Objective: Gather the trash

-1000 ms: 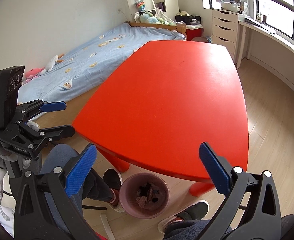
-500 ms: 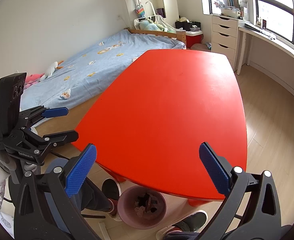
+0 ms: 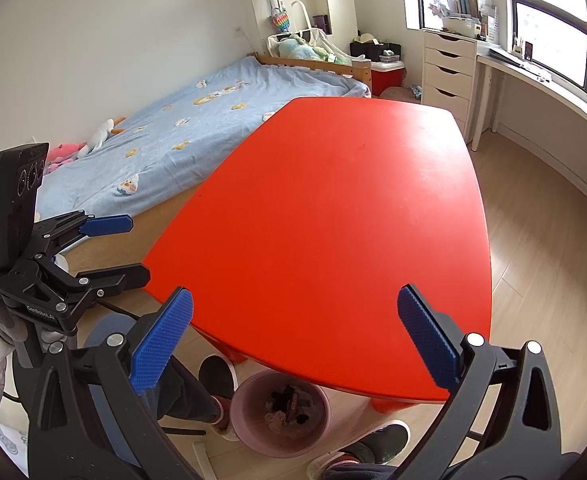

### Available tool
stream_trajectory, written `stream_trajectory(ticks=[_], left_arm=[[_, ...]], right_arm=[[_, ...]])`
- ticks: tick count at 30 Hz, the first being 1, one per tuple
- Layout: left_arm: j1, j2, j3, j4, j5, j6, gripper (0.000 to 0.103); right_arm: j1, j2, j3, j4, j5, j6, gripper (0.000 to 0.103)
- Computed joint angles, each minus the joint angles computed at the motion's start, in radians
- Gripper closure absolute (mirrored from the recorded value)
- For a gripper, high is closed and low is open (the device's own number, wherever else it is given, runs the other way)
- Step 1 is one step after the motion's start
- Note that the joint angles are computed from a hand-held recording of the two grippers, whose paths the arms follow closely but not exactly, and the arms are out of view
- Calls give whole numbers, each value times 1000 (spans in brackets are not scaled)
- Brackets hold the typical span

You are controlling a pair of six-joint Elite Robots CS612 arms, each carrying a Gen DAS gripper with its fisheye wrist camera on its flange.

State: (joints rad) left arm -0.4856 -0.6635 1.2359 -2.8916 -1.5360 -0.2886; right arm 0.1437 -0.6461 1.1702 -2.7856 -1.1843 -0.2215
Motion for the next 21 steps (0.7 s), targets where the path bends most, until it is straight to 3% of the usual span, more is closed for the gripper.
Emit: stream_trajectory(ticks=[21], left_arm=[[1, -1, -1, 3, -13, -1, 6]], right_arm=[[-2, 1, -8, 7, -5, 0, 3]])
